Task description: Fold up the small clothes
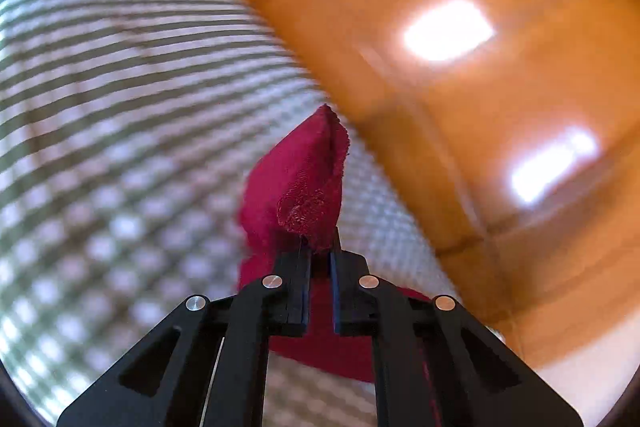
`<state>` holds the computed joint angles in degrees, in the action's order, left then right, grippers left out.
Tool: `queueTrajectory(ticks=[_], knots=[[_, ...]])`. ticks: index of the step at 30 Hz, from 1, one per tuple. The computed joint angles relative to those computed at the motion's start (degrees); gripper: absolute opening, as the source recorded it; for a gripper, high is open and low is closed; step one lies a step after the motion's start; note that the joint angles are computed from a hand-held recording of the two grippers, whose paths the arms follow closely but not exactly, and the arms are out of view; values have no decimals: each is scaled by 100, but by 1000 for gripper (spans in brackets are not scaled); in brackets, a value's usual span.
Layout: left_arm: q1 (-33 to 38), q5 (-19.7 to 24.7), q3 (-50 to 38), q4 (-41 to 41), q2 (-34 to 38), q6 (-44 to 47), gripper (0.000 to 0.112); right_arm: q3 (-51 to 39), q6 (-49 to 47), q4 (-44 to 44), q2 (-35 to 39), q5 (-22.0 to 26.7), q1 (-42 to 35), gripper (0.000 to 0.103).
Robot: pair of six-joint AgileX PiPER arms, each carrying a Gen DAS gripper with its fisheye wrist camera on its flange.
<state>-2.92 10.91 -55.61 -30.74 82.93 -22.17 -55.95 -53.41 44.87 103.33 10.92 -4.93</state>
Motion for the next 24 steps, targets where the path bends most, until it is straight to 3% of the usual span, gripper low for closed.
queueTrajectory(ticks=[2,4,6,11,16,19,21,24], knots=[[-619,-38,-528,144,207,-38,6,1,-113,120,2,12,-11,93],[-1305,53,-1227,1000,609,-630,6,3,-284,297,4,41,-36,93],[-1869,132,-1721,1191,980,-674,6,3,-585,610,8,102,-85,93],[-3108,994,-3609,2159,2650,-1109,6,-16,-1172,1229,24,344,-236,93],[-3661,2091,-5137,2672,4016,-1259,6,-140,-1235,1322,63,740,-417,93],[-3837,2179,-5179,2991,4187,-1414,9,-505,-702,917,139,1476,-677,91],[-3832,2029,-5016,2833,4123,-1223,22,-1036,-388,943,285,2567,-1028,79],[-3944,1537,-4254,2883,3698,-1226,38,-1838,-69,1457,682,4149,-1342,79]])
